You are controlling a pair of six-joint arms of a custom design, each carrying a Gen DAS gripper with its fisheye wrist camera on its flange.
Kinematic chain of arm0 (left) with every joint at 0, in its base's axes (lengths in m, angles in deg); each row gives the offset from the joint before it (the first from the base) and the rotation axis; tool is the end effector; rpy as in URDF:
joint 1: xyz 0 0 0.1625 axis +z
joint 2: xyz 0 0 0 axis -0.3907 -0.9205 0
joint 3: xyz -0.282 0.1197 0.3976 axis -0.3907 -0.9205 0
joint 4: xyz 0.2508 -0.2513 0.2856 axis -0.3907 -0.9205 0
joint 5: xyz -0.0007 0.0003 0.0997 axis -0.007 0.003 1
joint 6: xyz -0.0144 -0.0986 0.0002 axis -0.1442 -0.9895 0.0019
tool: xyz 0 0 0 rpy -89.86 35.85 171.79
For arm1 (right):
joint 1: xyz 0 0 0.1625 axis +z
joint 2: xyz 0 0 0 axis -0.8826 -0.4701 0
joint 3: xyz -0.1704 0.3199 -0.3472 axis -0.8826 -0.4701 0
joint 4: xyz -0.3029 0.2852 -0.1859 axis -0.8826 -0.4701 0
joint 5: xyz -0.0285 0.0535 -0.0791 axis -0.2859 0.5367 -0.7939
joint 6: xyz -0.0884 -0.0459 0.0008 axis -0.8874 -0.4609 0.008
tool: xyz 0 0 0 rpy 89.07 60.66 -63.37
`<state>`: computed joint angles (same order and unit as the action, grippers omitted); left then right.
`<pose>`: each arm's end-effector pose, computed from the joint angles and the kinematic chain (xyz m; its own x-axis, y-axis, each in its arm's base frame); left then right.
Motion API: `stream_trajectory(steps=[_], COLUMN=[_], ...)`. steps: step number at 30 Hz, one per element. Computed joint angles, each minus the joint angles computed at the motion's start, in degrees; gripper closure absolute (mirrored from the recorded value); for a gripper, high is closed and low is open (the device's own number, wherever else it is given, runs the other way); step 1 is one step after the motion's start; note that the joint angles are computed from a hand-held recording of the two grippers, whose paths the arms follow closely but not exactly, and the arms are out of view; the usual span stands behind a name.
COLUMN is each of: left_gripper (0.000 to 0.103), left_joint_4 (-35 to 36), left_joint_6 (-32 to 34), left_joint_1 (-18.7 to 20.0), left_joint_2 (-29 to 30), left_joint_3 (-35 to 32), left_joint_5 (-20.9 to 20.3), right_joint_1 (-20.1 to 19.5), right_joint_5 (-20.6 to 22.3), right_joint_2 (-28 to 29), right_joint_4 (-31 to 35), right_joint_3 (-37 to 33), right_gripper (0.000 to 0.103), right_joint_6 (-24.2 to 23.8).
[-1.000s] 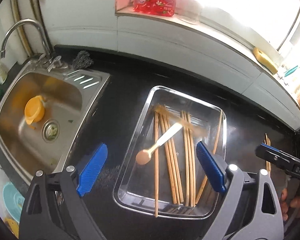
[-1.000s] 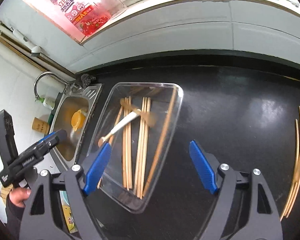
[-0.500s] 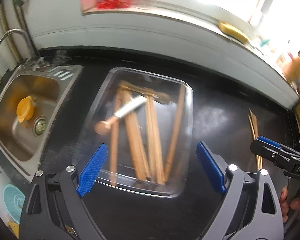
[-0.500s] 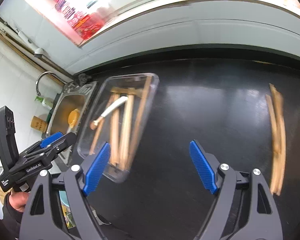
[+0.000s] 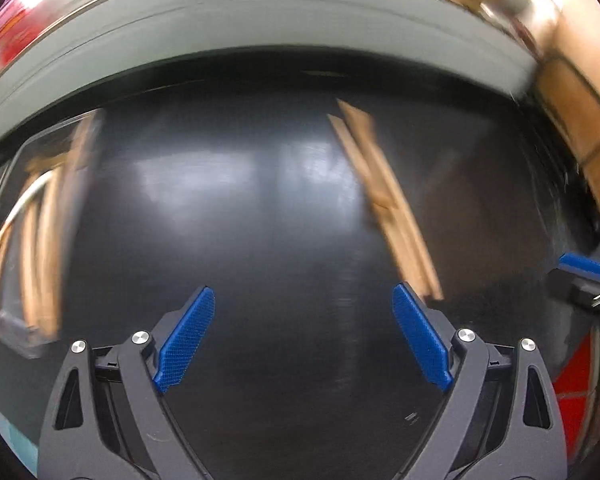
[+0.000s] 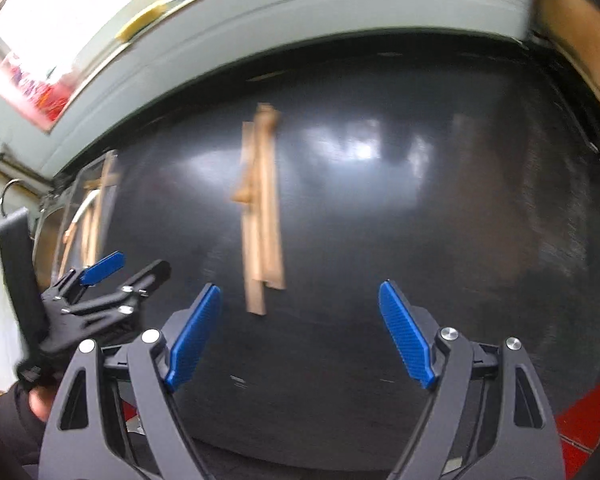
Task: Organize utensils
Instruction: 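Move both open tools back over the remaining utensils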
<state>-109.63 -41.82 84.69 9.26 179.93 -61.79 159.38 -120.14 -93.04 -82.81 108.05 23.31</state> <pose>-0.1816 -0.7614 0.1166 -0.7484 0.1451 -0.6471 0.3861 0.8887 -0.2473 0.1843 -0.7616 0.2037 -0.8809 0.0170 0.4730 -0.1232 0.9566 -0.2639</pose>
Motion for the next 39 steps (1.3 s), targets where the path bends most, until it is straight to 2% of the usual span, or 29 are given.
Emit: stream_trajectory(steps=[5,8,13,16,21,23,26,30,33,39], left_gripper=[0.015,0.013,0.011,0.009,0.008,0.008,0.008,0.008,0.007,0.007], left_joint_4=[-0.4,1.2,-1.6,-0.5,1.6,1.5,0.5,0.5,0.1,0.8], left_joint_6=[0.3,-1.9,-0.6,-1.8,-2.3,-0.6,2.9,6.1,8.1,11.0], left_joint_1=[-1.2,-1.1,-0.8,-0.1,1.1,1.6,2.2,3.1,3.8,5.1], left_joint_2=[5.9,7.3,6.8,5.3,3.1,2.6,2.0,1.9,2.3,4.2], left_joint_3=[-1.5,-2.2,-0.6,0.1,0.7,0.7,0.8,-0.3,-1.6,-6.0], left_joint_5=[1.6,2.4,4.5,5.0,5.5,5.3,5.0,4.3,3.7,2.2], right_joint_1=[-2.3,-3.6,-3.8,-3.5,-2.4,-2.0,-1.6,-0.8,-0.8,-0.7], right_joint_5=[-1.6,-1.6,-1.5,-1.7,-3.3,-4.2,-3.4,-6.0,-7.0,-10.0], right_joint_2=[-3.7,-5.0,-4.8,-3.3,1.1,3.5,5.9,8.7,10.0,12.8], right_joint_4=[-0.3,0.1,1.0,2.6,1.9,0.7,0.1,-1.6,-1.3,-4.2], right_joint_3=[3.1,4.0,3.6,2.5,0.9,-0.3,-2.0,-3.1,-4.1,-7.2], right_gripper=[0.024,0.024,0.024,0.024,0.024,0.024,0.024,0.024,0.024,0.023], right_joint_6=[-2.7,-3.7,-3.8,-4.1,-7.3,-9.2,-10.4,-14.1,-13.5,-16.1])
